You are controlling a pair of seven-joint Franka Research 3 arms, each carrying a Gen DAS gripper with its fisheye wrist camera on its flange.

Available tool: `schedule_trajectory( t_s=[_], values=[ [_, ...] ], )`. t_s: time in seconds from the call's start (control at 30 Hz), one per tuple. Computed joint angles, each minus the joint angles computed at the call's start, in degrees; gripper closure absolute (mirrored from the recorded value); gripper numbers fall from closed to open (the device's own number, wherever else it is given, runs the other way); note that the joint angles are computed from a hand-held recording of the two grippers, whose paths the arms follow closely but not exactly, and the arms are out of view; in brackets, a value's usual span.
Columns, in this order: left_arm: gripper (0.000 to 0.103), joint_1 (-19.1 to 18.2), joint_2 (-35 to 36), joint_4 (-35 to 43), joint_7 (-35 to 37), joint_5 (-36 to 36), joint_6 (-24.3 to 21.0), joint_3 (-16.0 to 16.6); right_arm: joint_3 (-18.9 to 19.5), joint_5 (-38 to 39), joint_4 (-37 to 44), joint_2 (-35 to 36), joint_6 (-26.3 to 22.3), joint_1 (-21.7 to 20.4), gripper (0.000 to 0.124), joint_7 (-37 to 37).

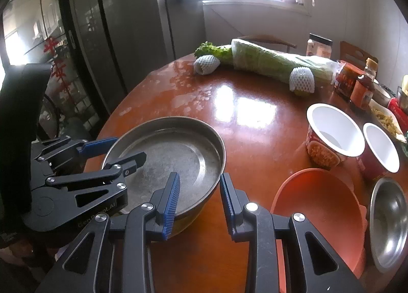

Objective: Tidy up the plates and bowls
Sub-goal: 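Open the left tool and release the shell plate beneath the tray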

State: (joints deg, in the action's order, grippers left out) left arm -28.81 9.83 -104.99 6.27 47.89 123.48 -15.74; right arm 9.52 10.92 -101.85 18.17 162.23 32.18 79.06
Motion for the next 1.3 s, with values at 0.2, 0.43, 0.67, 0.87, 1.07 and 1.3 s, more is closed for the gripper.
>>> schedule_trajectory(
  t_s=[0.2, 0.43, 0.67, 0.87, 1.07, 1.3],
  values=[
    [0.06, 0.1, -0.1, -0.6, 0.1, -0.3, 0.2, 0.0, -0.5, -1.0, 0.1, 0.4, 0.0, 0.6, 0.09, 0.7],
    [0.06, 0.3, -0.4, -1.3, 0.0, -0.8, 0.7, 0.0, -0.2, -1.0, 0.2, 0.8, 0.2, 0.6, 0.09, 0.3],
    [0.06, 0.6, -1.3, -2.4, -0.7, -0.9, 1.4, -0.2, 0.3, 0.1, -0.1, 0.7, 0.1, 0.3, 0.09, -0.2],
    [0.06, 0.4, -1.8, -2.4, -1.2, 0.1, 0.9, -0.6, 1.3, 2.3, -1.0, 0.0, 0.8, -0.3, 0.09, -2.2],
    [0.059, 0.0, -2.4, -2.1, -1.7, 1.1, 0.5, -0.9, 1.1, 2.8, -2.3, -1.2, 2.1, -0.2, 0.09, -2.0],
    [0.054, -0.8, -2.4, -0.7, -3.0, 2.9, -0.5, -1.4, 1.9, 5.4, -5.8, -4.0, 5.1, -1.3, 0.09, -3.1]
  ],
)
